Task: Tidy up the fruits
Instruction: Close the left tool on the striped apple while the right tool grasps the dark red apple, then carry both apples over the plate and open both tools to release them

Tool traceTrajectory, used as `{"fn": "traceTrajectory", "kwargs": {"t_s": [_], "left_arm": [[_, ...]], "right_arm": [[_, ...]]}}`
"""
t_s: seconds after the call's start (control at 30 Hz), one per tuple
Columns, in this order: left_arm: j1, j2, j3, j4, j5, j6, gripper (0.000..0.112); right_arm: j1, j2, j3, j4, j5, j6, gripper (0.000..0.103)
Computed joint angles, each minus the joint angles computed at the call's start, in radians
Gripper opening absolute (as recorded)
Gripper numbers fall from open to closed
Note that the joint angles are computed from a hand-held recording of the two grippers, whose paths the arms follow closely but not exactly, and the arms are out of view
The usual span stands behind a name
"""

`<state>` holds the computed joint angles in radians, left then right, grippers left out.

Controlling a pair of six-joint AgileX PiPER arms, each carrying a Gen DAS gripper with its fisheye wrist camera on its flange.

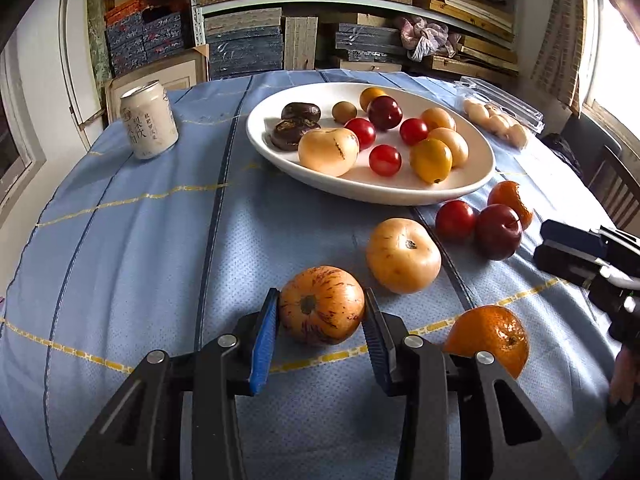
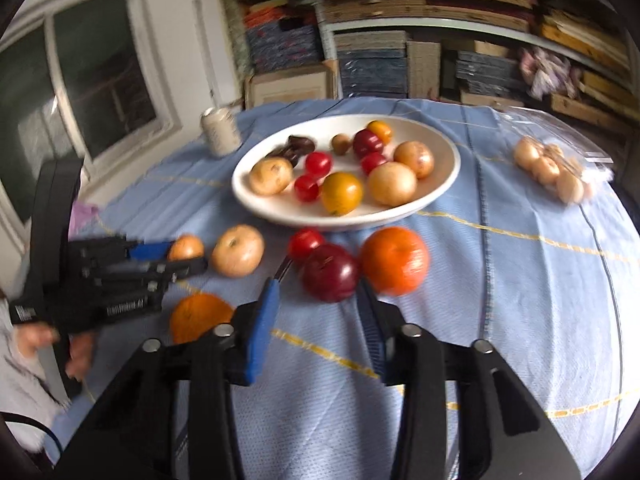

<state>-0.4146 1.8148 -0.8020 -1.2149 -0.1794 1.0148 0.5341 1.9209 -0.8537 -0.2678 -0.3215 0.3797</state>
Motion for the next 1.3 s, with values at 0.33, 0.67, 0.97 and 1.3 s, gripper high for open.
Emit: {"fn": "traceTrajectory", "kwargs": {"t_s": [0.33,0.67,0.97,1.3], "left_arm": [[-0.011,0.007,-0.01,-0.046,0.012,0.056,0.041],[-0.021,0.009,-0.013,-0.032,0.024,0.043,0.041],[-0.002,0.01,-0.01,0.128,0.047,-0.109,0.041],[0.008,-0.002,0.004,0.265,0.03,-0.266,0.041]], "right_arm": [[-0.037,0.059,-0.09,-0.281,0.058,0.316,0.042],[-0.057,0.15,-0.235,-0.754,0.097,0.845,0.053],[-0.102,0.136,-0.18,-0.78,0.008,0.854,0.037],[-0.098,0.062,-0.066,-0.566,-0.061,0.657,0.036]]}}
